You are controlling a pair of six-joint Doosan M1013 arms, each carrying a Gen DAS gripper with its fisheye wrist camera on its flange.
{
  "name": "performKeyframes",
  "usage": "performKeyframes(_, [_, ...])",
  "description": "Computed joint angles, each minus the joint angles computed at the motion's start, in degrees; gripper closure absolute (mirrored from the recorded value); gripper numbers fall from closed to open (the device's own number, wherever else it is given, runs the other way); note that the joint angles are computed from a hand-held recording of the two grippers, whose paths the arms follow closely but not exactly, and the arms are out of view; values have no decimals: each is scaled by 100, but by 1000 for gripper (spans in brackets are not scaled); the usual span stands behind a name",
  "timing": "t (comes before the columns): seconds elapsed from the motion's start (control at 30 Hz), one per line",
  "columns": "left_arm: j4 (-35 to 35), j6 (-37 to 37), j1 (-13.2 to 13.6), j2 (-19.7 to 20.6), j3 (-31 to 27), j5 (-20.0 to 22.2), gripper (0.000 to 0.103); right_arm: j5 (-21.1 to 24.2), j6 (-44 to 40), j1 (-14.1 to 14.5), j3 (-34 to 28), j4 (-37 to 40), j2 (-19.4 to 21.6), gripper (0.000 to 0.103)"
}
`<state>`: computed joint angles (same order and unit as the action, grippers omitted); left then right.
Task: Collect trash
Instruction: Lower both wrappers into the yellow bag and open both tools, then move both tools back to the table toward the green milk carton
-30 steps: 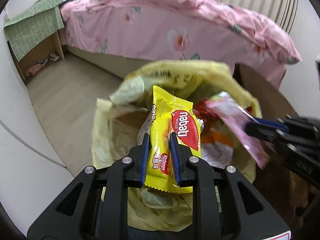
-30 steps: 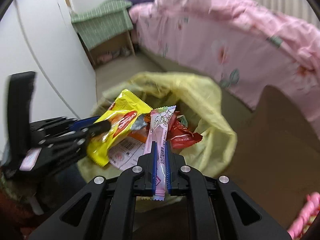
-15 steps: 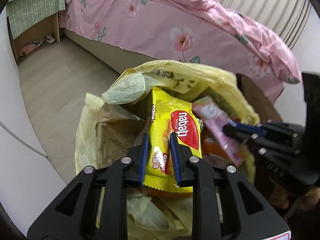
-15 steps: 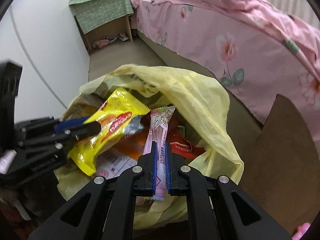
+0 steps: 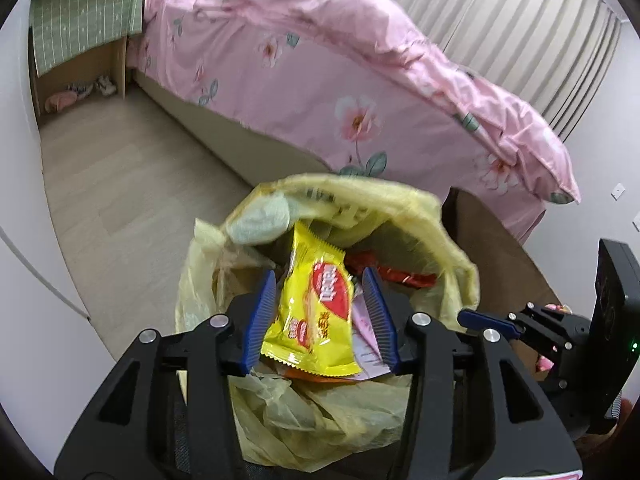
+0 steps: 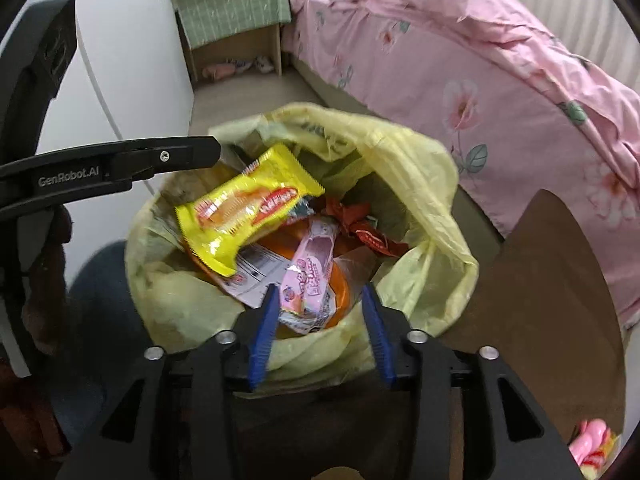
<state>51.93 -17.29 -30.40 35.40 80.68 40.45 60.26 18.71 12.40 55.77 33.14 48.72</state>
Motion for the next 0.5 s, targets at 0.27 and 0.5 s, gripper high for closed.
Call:
performKeyframes(0.27, [554, 136, -215, -57, -182, 109, 55, -604, -328, -457, 859, 1139, -581, 60])
performKeyframes(0.5, [223, 1322, -377, 270, -767, -642, 55, -1670, -510, -1062, 1666, 2053, -1051, 52])
